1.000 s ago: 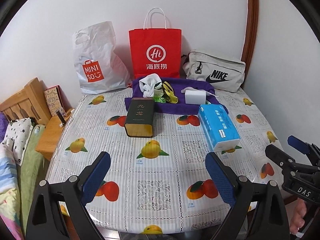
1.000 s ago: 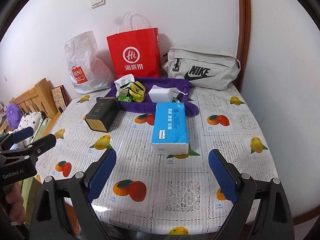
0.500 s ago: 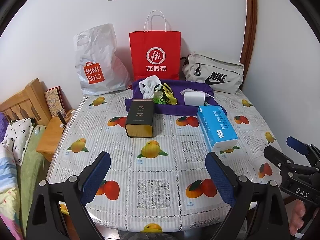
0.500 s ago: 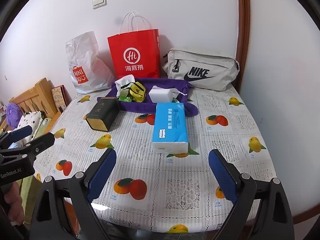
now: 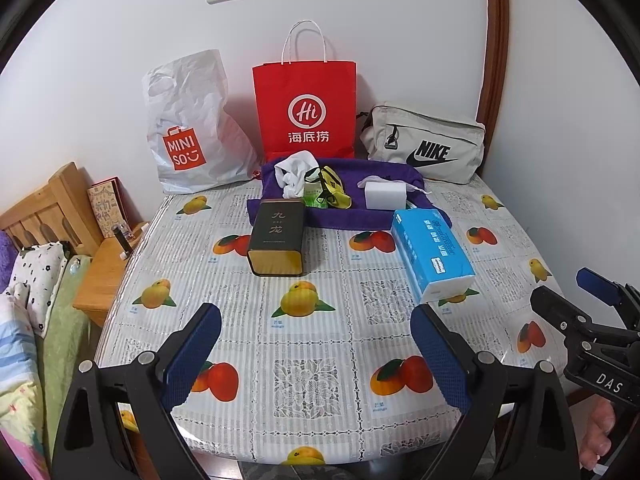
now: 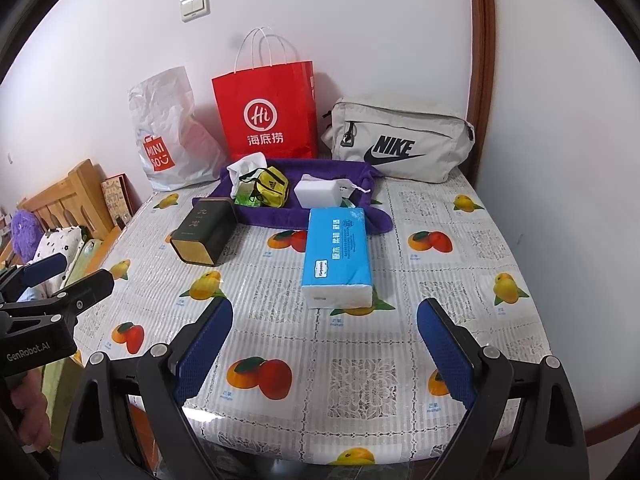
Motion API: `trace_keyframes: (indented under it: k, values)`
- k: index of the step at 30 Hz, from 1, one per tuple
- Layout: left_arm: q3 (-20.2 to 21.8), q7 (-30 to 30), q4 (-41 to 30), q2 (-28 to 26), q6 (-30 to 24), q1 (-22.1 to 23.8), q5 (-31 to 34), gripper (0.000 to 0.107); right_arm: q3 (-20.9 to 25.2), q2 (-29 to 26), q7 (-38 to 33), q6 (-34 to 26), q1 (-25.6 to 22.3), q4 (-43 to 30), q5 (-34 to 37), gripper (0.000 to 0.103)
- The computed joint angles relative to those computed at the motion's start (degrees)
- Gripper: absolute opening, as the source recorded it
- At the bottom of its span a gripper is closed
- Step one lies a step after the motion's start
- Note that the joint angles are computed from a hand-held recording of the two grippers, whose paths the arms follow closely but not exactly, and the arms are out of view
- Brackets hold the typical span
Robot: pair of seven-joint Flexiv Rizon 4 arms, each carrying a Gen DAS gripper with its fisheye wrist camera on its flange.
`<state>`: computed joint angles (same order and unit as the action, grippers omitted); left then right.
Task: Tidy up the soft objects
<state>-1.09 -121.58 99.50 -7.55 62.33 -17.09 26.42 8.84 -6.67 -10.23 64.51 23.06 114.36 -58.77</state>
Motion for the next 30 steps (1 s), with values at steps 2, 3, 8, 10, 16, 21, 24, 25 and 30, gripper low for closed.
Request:
trace_keyframes:
  k: [2, 3, 8, 10, 16, 21, 24, 25, 30]
  values:
    - [-0.07, 0.31, 0.10, -0.01, 0.24, 0.10, -0.34, 0.096, -0.02, 0.04, 0.28, 0.06, 0.02, -0.01, -0.25, 0.093]
    - [-0.10, 0.42, -0.19, -0.14, -0.02, 0.10, -0.40, 0.096, 0.02, 0.04, 0.10, 0.01, 0.01, -0.01, -0.13, 0.093]
    - [0.00, 0.54, -0.13, -0.13, 0.15, 0.10, -0.47, 0.096, 0.04, 0.09, 0.14, 0.05, -0.01, 0.00, -0.12, 0.093]
    - [0.08, 0.52, -0.05, -0.04, 0.25, 0.14, -0.41, 0.096, 0.07, 0.16, 0.13, 0.02, -0.02, 0.05, -0.08, 0.093]
    - [0.04, 0.58, 0.02, 0.01, 0.28, 0.22, -0.48, 0.096, 0.08, 0.20, 0.30, 0.25, -0.06, 0.11, -0.26, 0.093]
    - [0.12, 0.52, 0.12, 0.19, 0.52, 0.25, -0.38, 0.096, 0.19, -0.05, -0.12, 0.17, 0.15, -0.06, 0.23, 0.093]
    - [0.08, 0.43, 0.11, 0.24, 0.42, 0.25, -0.23, 0.096, 0.14, -0.15, -0.22, 0.12, 0.27, -0.20, 0.31, 0.093]
    - [0.06, 0.43, 0.12, 0.25, 0.42, 0.27, -0.22, 0.096, 0.08, -0.12, -0.08, 0.25, 0.26, -0.15, 0.17, 0.093]
    - [-0.01, 0.80, 0.28, 0.28, 0.68, 0.47, -0.56, 0.096, 0.07, -0.09, -0.03, 0.24, 0.30, -0.14, 0.25, 0.093]
